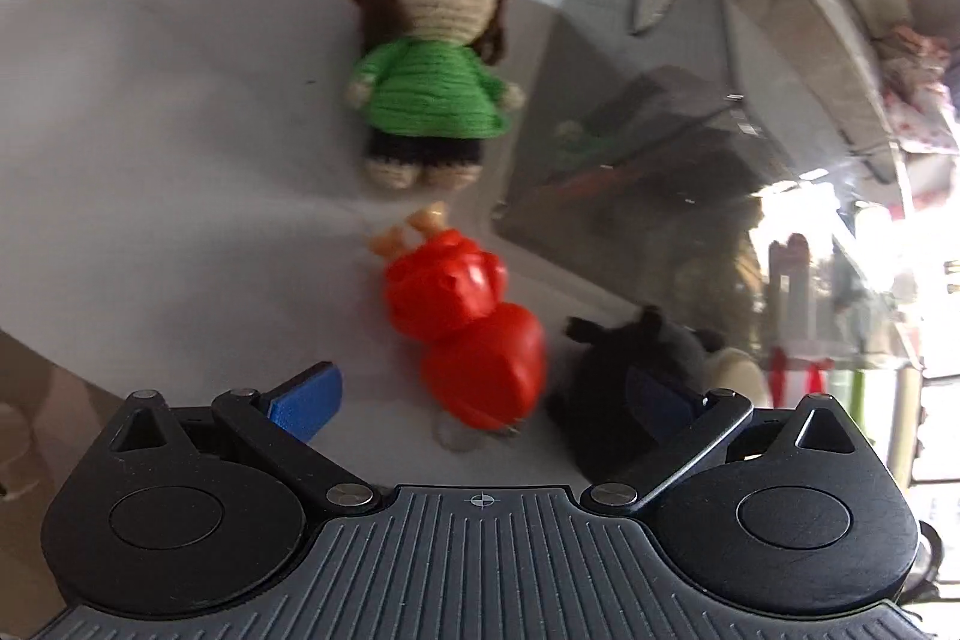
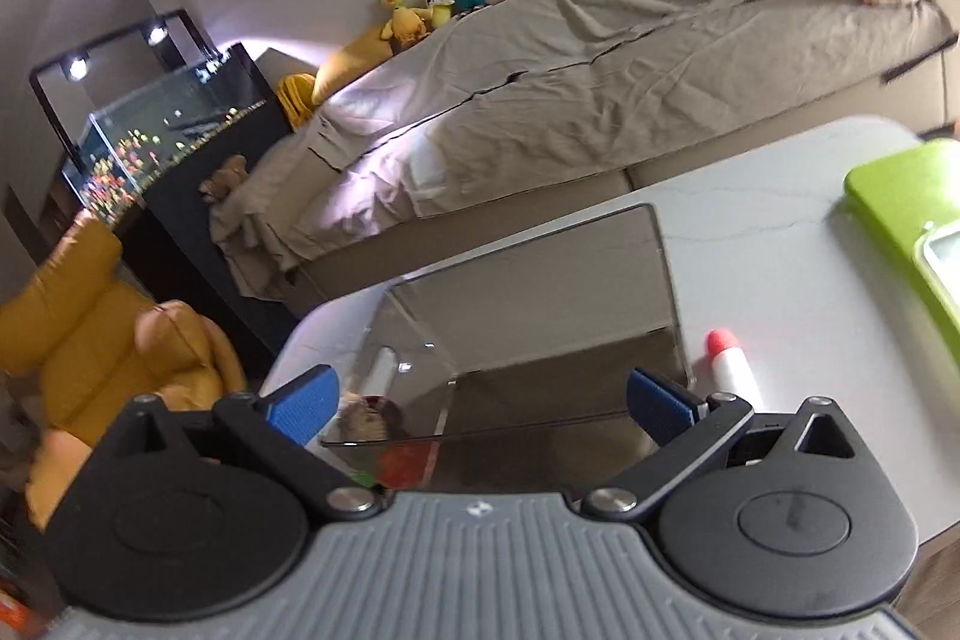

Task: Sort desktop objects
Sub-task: 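Lower the left tool and grasp the red hooded keychain figure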

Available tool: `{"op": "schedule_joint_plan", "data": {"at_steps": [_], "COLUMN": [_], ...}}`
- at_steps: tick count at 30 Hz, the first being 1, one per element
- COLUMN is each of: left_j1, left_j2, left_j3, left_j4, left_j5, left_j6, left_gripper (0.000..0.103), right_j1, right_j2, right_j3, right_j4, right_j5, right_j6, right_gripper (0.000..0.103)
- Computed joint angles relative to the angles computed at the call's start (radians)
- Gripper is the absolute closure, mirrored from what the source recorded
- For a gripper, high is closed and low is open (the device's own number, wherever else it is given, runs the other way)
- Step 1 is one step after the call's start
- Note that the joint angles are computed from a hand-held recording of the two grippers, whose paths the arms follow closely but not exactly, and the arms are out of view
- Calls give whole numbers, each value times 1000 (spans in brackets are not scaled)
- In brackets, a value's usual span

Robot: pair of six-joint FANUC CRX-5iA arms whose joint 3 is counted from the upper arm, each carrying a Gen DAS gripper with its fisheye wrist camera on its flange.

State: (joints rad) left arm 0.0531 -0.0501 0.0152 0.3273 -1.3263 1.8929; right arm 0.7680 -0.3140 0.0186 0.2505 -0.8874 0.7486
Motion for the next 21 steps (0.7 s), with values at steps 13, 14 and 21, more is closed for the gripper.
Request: {"op": "schedule_joint_plan", "data": {"at_steps": [13,14,21], "left_j1": [-26,-19,-2], "left_j2": [29,16,-12], "left_j3": [-65,-96,-86], "left_j4": [88,115,132], "left_j5": [112,141,94], "left_j6": [97,96,47], "left_gripper": [1,6,47], "right_j1": [-27,-31,-53], "right_j2": [8,2,-20], "right_j3": [-8,-15,-45], "right_j4": [-79,-92,-119], "right_j5": [-34,-36,-54], "right_j6": [78,82,75], "right_gripper": [0,0,0]}}
